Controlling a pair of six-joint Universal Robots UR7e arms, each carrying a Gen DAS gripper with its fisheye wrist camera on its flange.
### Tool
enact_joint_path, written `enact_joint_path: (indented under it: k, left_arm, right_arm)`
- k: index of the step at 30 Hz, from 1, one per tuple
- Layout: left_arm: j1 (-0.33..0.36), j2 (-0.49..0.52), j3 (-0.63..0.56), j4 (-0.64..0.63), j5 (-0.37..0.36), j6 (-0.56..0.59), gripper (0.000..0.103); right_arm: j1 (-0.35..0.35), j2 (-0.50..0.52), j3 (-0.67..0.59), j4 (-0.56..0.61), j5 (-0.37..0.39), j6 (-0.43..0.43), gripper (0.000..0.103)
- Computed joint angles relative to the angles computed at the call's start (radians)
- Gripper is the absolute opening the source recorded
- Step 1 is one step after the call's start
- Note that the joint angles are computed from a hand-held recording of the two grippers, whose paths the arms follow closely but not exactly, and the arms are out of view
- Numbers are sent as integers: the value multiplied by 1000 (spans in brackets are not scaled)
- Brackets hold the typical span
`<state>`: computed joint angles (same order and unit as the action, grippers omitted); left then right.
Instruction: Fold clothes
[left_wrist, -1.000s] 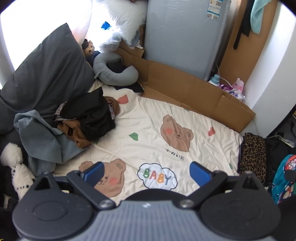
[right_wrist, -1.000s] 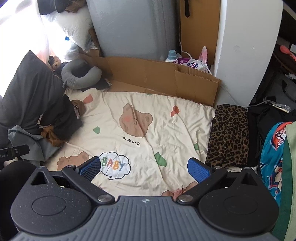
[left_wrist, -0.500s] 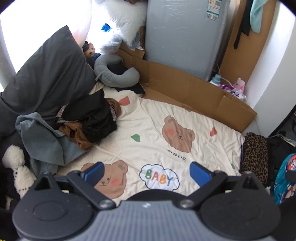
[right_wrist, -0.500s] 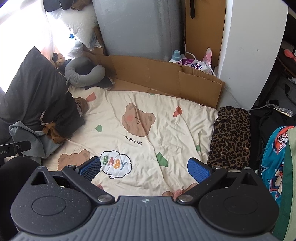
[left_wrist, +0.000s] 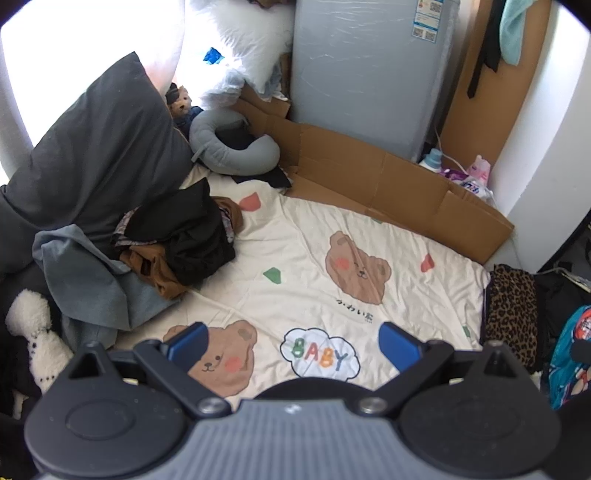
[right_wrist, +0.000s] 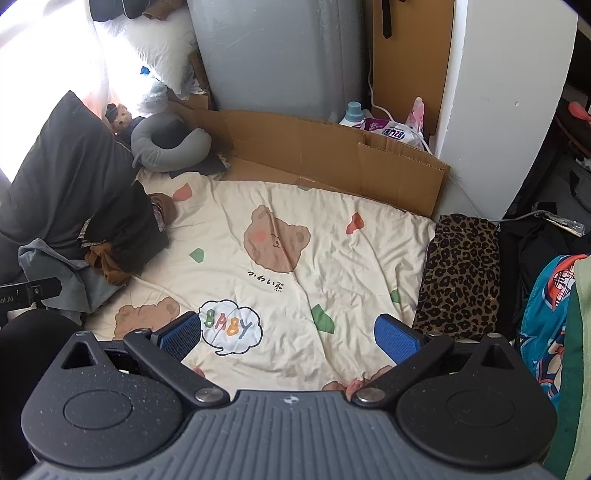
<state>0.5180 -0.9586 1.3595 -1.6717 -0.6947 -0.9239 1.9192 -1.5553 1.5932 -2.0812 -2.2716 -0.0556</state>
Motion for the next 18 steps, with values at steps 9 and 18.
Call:
enact_joint_path:
  k: [9, 18]
  left_arm:
    - [5, 5, -6, 12, 12, 1, 100]
    - [4, 0, 2, -2, 11, -6, 100]
  right_arm:
    - [0, 0, 2, -10, -5, -5, 103]
    - [4, 2, 5, -16, -2, -5, 103]
